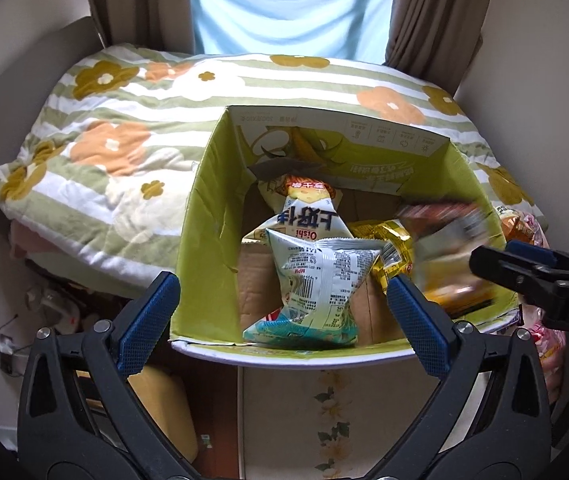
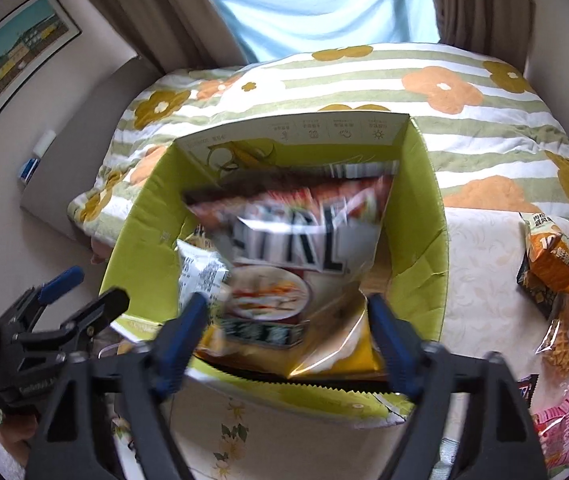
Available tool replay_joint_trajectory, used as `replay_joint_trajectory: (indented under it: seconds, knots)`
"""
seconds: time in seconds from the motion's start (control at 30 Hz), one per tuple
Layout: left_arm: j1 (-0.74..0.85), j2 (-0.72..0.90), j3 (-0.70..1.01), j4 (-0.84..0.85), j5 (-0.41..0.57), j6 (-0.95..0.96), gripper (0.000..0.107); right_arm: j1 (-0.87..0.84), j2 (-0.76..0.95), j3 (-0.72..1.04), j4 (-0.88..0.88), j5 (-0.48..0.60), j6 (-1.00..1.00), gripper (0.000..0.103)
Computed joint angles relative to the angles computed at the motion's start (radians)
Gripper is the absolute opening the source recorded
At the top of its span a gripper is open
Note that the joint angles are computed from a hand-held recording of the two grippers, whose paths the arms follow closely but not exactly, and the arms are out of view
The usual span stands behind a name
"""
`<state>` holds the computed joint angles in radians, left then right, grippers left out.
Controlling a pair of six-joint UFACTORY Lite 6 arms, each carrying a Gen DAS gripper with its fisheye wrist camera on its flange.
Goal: Organize snacks
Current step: 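Carry the blue-white bag with the left gripper while the right carries the TIRE bag into the box, then withdraw both tools from the box back toward the remaining snacks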
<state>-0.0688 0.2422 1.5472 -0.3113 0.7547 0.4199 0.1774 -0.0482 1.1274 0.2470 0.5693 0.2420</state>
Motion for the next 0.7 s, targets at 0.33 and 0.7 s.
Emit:
replay_joint_trajectory:
  seconds: [0.33,0.7]
  knots:
    - [0.018,-0.043,-0.043,-0.004,0.005,-0.001,0.103,0.009,-0.023,-0.029,0.005,-0.011,-0.017,0.103]
    - [0.002,-0.093,-0.025,-0.045,0.032,0.042,0.103,0.016,-0.139,-0.044,-0.107,0.039,0.088,0.103]
